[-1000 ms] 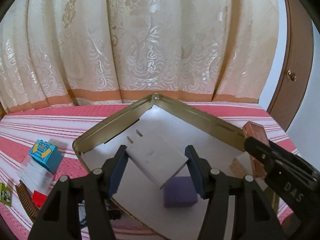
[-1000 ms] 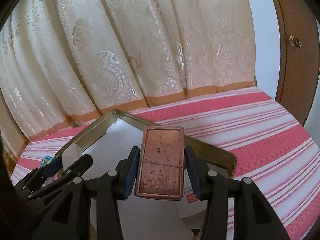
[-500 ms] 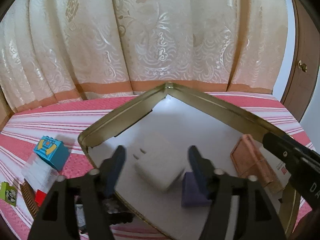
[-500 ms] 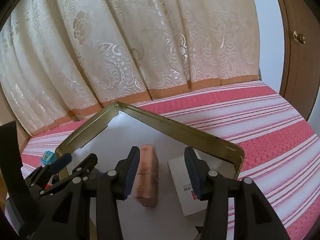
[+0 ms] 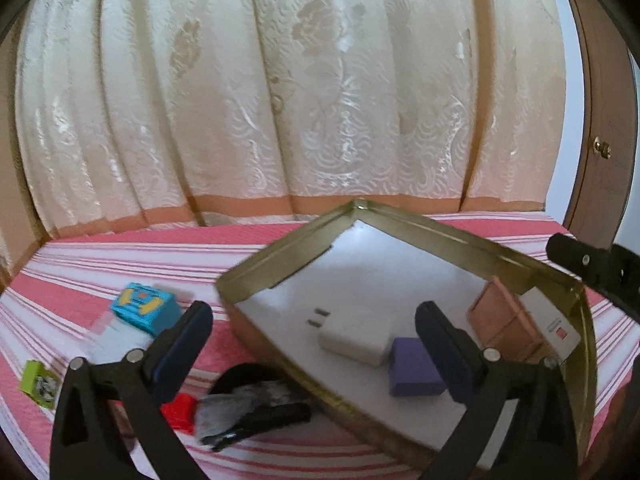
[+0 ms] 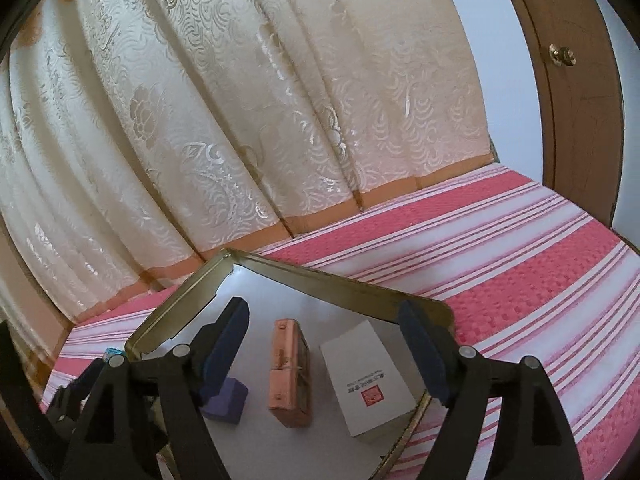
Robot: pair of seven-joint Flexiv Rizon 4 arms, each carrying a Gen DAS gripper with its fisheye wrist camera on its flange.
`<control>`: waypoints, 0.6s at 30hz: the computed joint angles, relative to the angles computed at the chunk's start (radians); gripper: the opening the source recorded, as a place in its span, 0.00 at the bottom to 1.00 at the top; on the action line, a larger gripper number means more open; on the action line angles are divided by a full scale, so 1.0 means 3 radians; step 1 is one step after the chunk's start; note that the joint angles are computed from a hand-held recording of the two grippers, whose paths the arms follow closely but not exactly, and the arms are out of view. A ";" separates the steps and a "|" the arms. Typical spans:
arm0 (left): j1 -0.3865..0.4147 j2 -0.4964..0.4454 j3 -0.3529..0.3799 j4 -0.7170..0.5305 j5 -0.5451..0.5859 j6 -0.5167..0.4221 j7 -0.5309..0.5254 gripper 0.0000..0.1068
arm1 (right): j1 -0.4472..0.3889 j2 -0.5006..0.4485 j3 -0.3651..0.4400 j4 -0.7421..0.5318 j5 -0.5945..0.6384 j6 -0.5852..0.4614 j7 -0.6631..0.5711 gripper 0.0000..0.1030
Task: Organize rigid objects
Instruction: 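Withdraw both open tools from the tin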
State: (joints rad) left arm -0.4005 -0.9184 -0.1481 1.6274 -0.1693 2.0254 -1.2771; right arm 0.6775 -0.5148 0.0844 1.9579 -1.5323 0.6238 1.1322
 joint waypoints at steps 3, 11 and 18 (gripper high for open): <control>0.0080 0.0029 -0.0030 0.0096 0.0079 0.0170 -0.0043 0.96 | 0.0146 -0.0008 0.0005 -0.0026 0.0080 -0.0325 -0.0082 0.77; 0.0334 0.0099 -0.0169 0.0288 0.0277 0.0304 -0.0175 0.96 | 0.0579 -0.0145 0.0013 -0.0189 0.0190 -0.1322 -0.0016 0.77; 0.0444 0.0141 -0.0178 0.0380 0.0327 0.0273 -0.0313 0.96 | 0.0624 -0.0253 0.0025 -0.0332 0.0283 -0.1273 0.0051 0.77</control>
